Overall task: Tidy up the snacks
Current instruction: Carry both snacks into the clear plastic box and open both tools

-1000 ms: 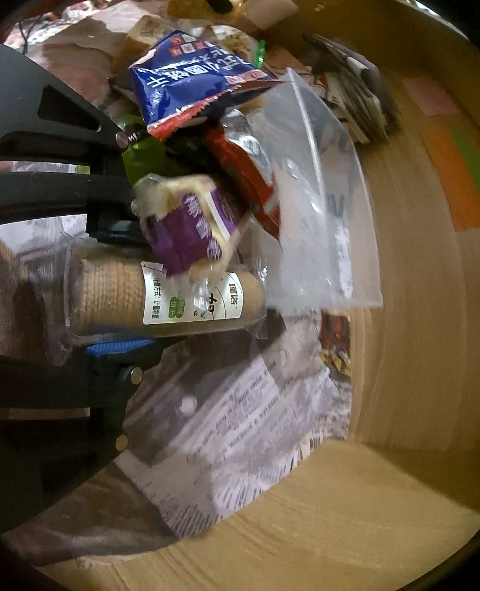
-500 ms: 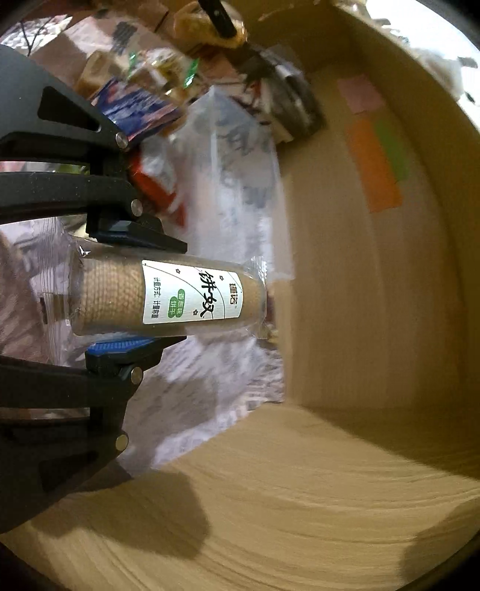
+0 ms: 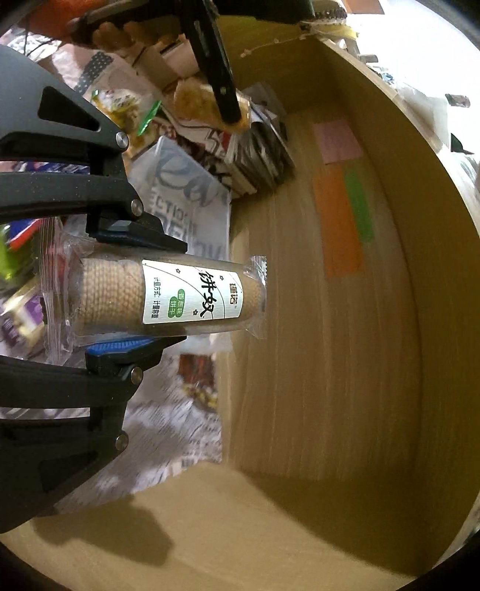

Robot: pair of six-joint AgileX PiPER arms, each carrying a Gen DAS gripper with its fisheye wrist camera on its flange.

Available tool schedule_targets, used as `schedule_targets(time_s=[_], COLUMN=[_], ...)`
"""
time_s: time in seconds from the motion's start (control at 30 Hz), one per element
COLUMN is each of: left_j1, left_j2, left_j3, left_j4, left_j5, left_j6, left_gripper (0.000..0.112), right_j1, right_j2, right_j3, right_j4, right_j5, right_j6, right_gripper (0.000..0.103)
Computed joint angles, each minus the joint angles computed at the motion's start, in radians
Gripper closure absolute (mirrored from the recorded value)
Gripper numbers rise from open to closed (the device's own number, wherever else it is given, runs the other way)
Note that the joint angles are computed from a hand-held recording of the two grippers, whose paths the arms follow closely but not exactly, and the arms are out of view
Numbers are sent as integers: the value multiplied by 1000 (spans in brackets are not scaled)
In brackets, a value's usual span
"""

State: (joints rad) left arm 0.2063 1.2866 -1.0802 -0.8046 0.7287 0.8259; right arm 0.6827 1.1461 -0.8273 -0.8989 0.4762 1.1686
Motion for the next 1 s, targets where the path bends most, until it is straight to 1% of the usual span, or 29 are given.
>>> schedule_targets(time_s=[0.13, 0.23, 0.37, 0.5, 0.63, 0.73, 0.8, 0.9, 0.93, 1.0], left_j1=[-56, -99, -140, -179, -191, -202, -208, -209, -207, -200], left_j2=[72, 129, 200, 257, 303, 338, 344, 337, 331, 313], left_j3=[-60, -101, -148, -180, -219, -245, -242, -239, -236, -231], left_j4=[68, 133, 204, 280, 320, 348, 363, 358, 352, 340], left_j5=[-17, -36, -32, -49, -41, -38, -53, -52, -51, -39], left_j6=[-85, -146, -202, -262, -307, -332, -342, -338, -332, -316], left_gripper=[67, 67, 67, 67, 67, 67, 67, 67, 67, 67], right_j1=[-37, -66, -109, -145, -179, -189, -194, -199, -194, -175], right_j2=[61, 103, 179, 251, 322, 367, 389, 409, 411, 404], right_j3=[-45, -79, -137, -191, -243, -276, -294, -309, -310, -309], right_j4=[79, 158, 292, 420, 539, 552, 569, 589, 564, 461], right_j5=[-55, -76, -101, -99, -85, -60, -47, -35, -32, -16], right_j6=[-99, -194, -343, -486, -611, -631, -645, -656, -631, -535], right_gripper=[67, 67, 67, 67, 67, 67, 67, 66, 66, 65])
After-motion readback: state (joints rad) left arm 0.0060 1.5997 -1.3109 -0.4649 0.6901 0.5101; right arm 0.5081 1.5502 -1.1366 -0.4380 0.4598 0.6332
